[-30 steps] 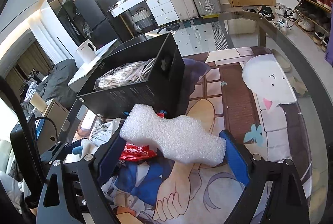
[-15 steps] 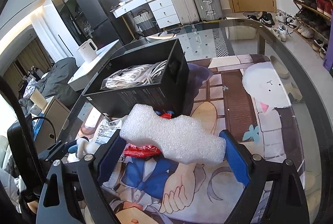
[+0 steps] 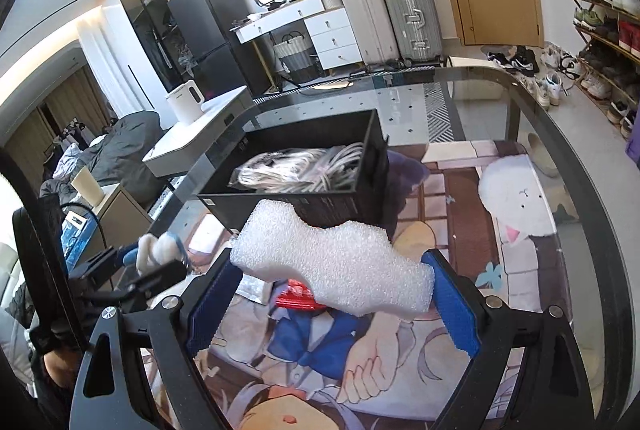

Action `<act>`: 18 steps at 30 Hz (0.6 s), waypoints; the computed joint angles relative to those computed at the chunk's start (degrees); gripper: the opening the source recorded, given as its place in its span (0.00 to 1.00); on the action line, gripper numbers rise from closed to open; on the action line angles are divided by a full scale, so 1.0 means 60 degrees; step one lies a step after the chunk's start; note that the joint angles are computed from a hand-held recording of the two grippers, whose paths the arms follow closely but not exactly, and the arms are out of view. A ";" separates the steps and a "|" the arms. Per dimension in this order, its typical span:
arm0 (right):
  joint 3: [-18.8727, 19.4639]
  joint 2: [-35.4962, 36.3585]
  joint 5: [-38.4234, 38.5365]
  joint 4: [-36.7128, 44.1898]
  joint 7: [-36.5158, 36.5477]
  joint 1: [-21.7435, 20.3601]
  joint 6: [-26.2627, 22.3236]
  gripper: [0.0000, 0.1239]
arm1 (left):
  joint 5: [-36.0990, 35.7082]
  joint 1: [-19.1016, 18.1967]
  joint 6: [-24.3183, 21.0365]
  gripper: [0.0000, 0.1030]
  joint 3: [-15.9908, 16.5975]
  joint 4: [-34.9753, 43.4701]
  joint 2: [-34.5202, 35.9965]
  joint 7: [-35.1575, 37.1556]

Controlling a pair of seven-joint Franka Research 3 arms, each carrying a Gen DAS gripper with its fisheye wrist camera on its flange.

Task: Organize soft objects
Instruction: 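Lift the plush toy with the left tool while the right tool carries the foam toward the box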

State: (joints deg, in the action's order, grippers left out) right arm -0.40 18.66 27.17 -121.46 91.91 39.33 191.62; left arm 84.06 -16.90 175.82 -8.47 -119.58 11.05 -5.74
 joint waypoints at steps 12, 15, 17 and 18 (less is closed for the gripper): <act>-0.2605 0.0194 -0.0142 0.0864 -0.0210 0.2375 -0.0633 0.74 | 0.0212 0.0051 0.0056 0.82 0.0152 0.1116 0.0356 0.0225; -0.3177 0.0368 -0.0578 0.1147 0.0115 0.2783 -0.0834 0.74 | 0.0042 0.0058 0.0145 0.82 0.0191 0.1390 0.0558 0.0447; -0.3305 0.0490 -0.0838 0.1344 0.0342 0.2817 -0.0939 0.74 | -0.0206 0.0024 0.0151 0.82 0.0248 0.1611 0.0737 0.0792; -0.3198 0.0551 -0.0956 0.1471 0.0424 0.2664 -0.1021 0.74 | -0.0362 -0.0006 0.0159 0.82 0.0278 0.1683 0.0801 0.0970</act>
State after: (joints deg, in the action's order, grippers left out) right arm -19.59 21.96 21.43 -112.64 94.45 55.31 185.49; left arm 81.88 -16.94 176.77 -6.80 -109.48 15.85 0.07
